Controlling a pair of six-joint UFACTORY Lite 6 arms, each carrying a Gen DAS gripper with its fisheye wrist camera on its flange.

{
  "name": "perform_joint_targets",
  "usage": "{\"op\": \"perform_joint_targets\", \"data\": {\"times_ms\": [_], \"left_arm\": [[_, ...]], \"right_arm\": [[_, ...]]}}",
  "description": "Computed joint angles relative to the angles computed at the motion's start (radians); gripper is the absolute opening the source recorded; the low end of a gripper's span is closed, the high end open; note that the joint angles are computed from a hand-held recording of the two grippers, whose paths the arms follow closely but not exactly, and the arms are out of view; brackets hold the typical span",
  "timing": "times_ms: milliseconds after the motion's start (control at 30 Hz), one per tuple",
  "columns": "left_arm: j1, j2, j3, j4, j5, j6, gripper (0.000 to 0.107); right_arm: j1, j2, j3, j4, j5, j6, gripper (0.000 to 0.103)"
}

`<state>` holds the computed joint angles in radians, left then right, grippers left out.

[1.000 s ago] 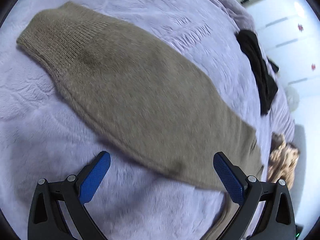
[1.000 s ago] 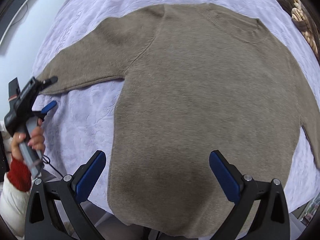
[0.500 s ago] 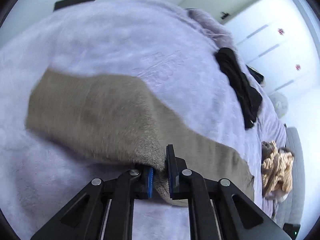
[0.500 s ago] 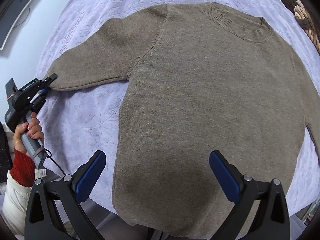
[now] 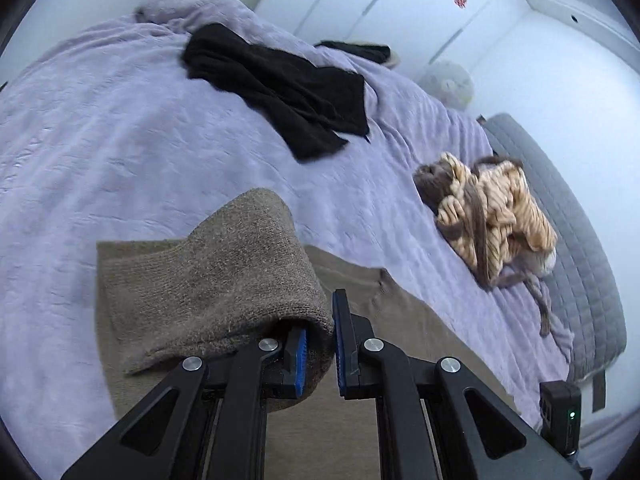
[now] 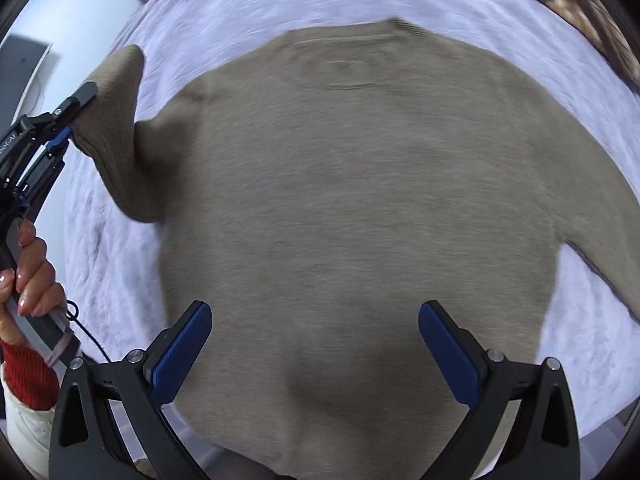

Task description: Fold small clothes

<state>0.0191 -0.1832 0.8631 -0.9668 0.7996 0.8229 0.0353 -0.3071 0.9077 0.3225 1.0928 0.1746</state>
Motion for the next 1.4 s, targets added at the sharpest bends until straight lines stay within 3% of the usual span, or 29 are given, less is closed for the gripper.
{"op": "perform_joint_targets", "data": {"times_ms": [133,167,267,300,467,500,533,567,667,767,900,967,1000,1033,1067,1133,1233,1333,1400], "left_arm": [[-0.344,0.081,-0.066,0.142,-0.277,-0.194,0.012],[-0.389,0.114,-0.067,0.199,-0.308,-0.259,0.019],[-0.504,0.159,-0.098,0.462,-0.404,-0.534,0.068],[-0.516,0.139,-0.124,0.524,-0.423,-0.590,0.070],[-0.395,-0.055,-0.202,0.504,-0.300,-0.473,0.071],[-0.338,-0.109,-0.219,0.492,-0.264,-0.429,0.088],[-0.259,-0.183,-0.239,0.504,-0.221,-0.400,0.099],[-0.198,-0.226,-0.253,0.516,-0.203,-0.378,0.103],[0.000,-0.266,-0.270,0.573,-0.175,-0.288,0.103],[0.102,-0.242,-0.313,0.690,-0.232,-0.296,0.103],[0.218,-0.176,-0.378,0.706,-0.314,-0.223,0.103],[0.216,-0.158,-0.401,0.715,-0.344,-0.233,0.103],[0.213,-0.150,-0.412,0.724,-0.364,-0.240,0.103],[0.198,-0.142,-0.424,0.738,-0.389,-0.265,0.103],[0.188,-0.132,-0.426,0.749,-0.407,-0.287,0.103],[0.170,-0.111,-0.421,0.752,-0.434,-0.332,0.103],[0.153,-0.070,-0.403,0.764,-0.465,-0.373,0.103],[0.162,-0.047,-0.385,0.749,-0.460,-0.343,0.103],[0.189,-0.049,-0.367,0.719,-0.427,-0.277,0.103]], "right_arm": [[-0.247,-0.072,-0.100,-0.009,0.039,-0.126,0.103],[-0.289,-0.072,-0.115,-0.013,0.043,-0.154,0.103],[-0.383,-0.080,-0.168,-0.023,0.033,-0.209,0.103],[-0.393,-0.083,-0.183,-0.025,0.027,-0.215,0.103],[-0.326,-0.018,-0.127,-0.064,-0.028,-0.176,0.103],[-0.295,0.000,-0.098,-0.080,-0.041,-0.159,0.103],[-0.238,0.025,-0.055,-0.106,-0.063,-0.139,0.103],[-0.173,0.053,-0.014,-0.138,-0.089,-0.107,0.103],[0.043,0.185,0.152,-0.243,-0.184,-0.063,0.103],[0.284,0.373,0.352,-0.428,-0.243,0.024,0.103],[0.523,0.652,0.534,-0.820,-0.261,0.164,0.103],[0.585,0.795,0.604,-0.977,-0.208,0.211,0.097],[0.591,0.856,0.651,-0.993,-0.183,0.190,0.079],[0.573,0.884,0.681,-0.966,-0.191,0.147,0.038],[0.537,0.897,0.715,-0.898,-0.197,0.116,0.023],[0.426,0.847,0.734,-0.689,-0.245,0.086,0.019],[0.220,0.599,0.532,-0.375,-0.425,0.073,0.019],[-0.001,0.444,0.335,-0.077,-0.487,-0.088,0.020],[-0.154,0.430,0.226,0.120,-0.479,-0.232,0.020]]}}
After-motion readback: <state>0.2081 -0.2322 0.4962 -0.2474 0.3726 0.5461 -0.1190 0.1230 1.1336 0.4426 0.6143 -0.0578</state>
